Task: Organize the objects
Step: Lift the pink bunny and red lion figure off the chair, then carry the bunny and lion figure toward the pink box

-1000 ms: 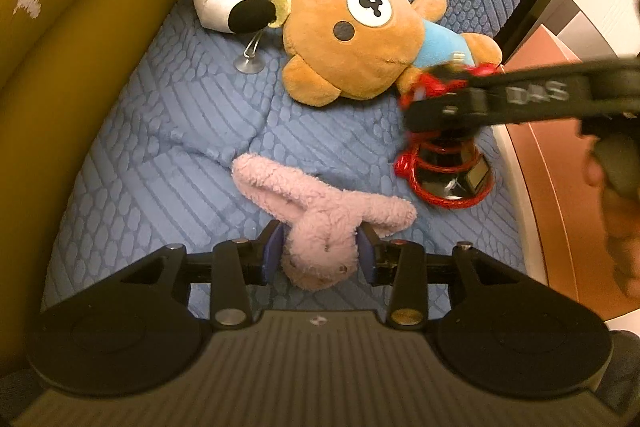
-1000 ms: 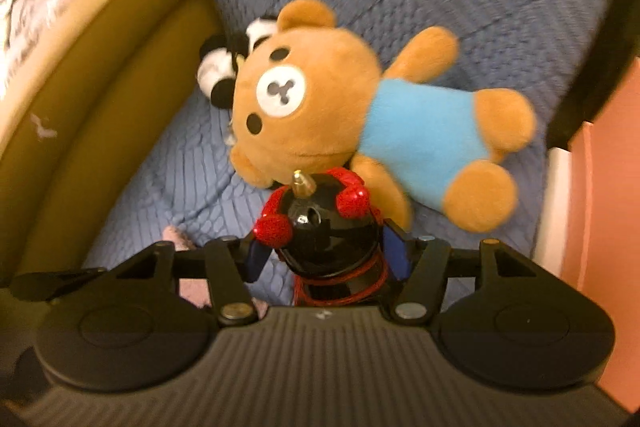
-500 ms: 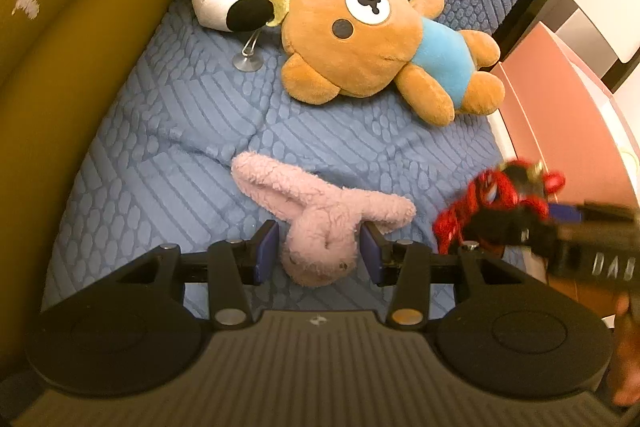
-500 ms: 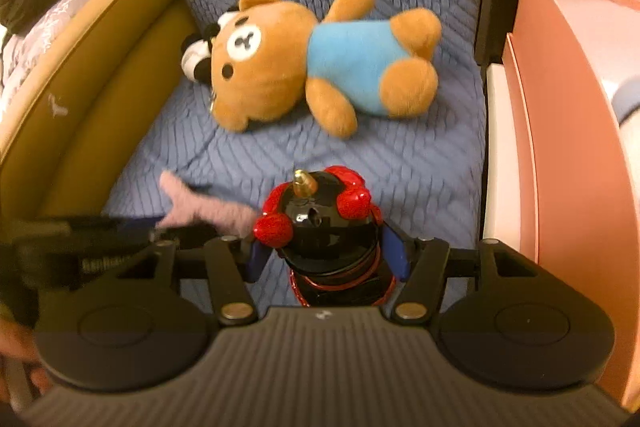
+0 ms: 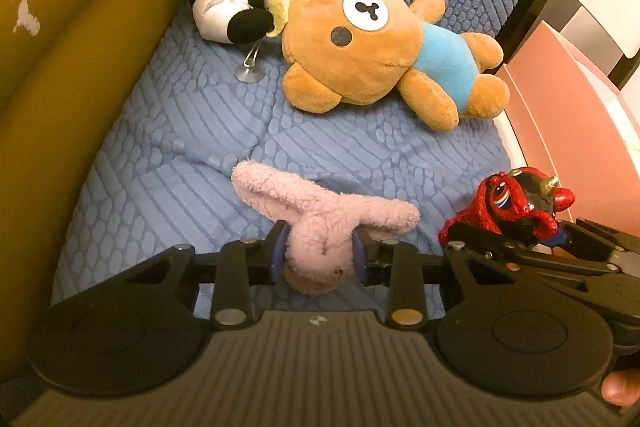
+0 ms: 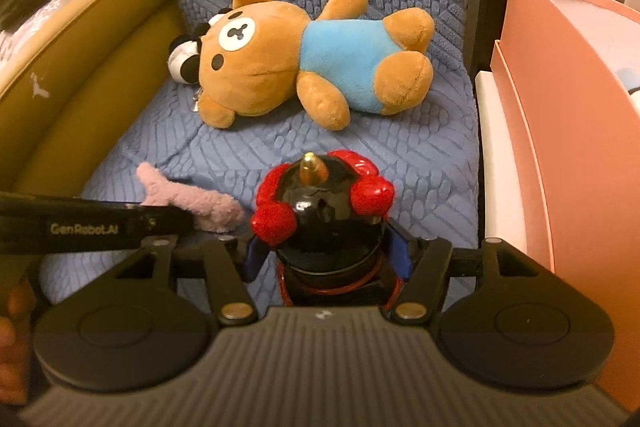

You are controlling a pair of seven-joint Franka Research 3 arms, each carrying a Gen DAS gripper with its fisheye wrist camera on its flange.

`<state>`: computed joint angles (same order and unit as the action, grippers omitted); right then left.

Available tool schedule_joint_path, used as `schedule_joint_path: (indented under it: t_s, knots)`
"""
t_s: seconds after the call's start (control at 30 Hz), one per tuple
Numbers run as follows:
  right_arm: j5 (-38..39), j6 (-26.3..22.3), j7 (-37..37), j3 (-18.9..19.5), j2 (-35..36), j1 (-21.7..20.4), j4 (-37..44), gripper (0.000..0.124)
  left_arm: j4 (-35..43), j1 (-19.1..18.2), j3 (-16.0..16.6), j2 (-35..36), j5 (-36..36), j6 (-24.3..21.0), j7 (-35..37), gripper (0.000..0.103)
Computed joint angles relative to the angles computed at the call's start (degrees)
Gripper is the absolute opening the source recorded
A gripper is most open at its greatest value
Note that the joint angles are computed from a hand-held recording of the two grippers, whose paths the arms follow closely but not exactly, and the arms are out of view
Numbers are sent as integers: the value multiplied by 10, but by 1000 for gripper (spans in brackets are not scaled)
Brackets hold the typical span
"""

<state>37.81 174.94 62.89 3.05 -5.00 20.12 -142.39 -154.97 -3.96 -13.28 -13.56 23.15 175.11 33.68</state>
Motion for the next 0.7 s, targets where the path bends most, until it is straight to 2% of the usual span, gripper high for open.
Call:
schedule_joint_path:
  t_s: [0.1,0.2,0.5,0.7]
  knots:
    - [-30,-6,30,4,-7,-9,-3,62,1,4,-8,-8,7,-5,-10,38]
    - [15,-22,1,-10,-23,3,-3,62,-2,-8,-5,-23,-2,-14,-11,38]
    - [-77,-56,94,4,-109,-29,-36,62,-6,-41,-7,-91,-29,-58,-25,38]
    - [-111,-98,138,-1,-184,-36,-51,62,1,-67,-12,-144,-50,-102,-39,38]
